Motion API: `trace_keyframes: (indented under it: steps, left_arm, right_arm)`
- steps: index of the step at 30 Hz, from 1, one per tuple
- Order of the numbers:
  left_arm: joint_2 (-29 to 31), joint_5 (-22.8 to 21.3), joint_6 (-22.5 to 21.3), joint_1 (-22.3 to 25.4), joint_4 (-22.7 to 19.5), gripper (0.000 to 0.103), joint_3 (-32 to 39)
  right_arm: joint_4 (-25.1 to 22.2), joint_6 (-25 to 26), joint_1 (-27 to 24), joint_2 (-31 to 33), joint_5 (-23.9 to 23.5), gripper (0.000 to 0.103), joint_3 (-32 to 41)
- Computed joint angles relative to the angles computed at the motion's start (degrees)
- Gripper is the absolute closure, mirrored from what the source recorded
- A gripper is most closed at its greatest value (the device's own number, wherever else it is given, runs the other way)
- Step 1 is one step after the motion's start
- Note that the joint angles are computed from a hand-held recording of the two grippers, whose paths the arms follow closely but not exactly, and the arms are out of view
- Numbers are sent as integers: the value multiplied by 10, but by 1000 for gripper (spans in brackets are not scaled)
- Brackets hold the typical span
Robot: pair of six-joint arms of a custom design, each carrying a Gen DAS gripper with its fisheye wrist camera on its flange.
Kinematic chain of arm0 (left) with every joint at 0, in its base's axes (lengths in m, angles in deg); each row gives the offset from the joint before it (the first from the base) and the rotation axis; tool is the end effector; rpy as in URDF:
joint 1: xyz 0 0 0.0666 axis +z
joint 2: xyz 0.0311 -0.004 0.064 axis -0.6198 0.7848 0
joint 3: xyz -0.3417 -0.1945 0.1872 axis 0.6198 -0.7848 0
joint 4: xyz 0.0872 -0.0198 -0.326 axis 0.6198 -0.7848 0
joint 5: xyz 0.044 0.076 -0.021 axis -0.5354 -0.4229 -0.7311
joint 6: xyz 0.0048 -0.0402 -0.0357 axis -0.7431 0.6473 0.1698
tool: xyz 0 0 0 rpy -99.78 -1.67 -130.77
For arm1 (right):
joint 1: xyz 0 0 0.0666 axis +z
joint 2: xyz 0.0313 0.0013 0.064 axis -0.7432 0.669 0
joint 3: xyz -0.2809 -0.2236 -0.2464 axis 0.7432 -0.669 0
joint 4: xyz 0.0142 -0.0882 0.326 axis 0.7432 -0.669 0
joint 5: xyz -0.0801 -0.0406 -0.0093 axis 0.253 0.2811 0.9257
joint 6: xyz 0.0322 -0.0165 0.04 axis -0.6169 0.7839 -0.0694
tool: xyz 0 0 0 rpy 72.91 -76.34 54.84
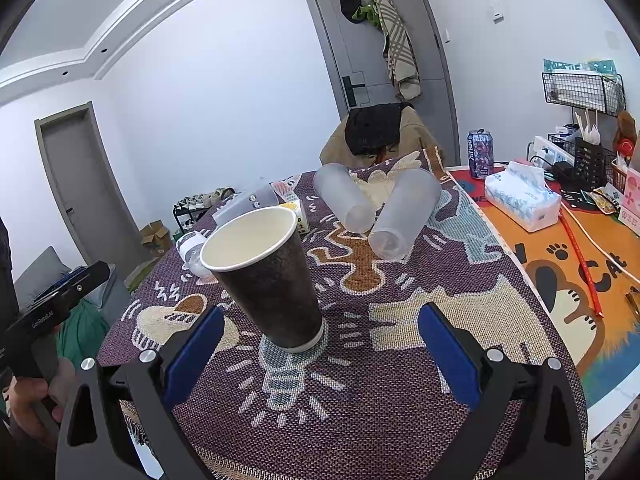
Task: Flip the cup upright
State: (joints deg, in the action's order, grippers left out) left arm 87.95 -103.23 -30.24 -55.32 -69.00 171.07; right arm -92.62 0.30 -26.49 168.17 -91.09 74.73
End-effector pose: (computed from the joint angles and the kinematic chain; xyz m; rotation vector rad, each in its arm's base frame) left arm 0.5955 -0.1655 0.4913 -0.3299 1.9875 0.0988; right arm 0.6883 0.2787 0.4290 -0.3640 2.0645 0.5302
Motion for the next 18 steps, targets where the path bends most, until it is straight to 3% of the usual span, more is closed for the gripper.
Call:
trace_keyframes:
  steps: [18]
  left_arm:
    - [1,-25,-3,-5,-14,6,4]
  right_arm:
    - [0,18,4,5,-8,8,7]
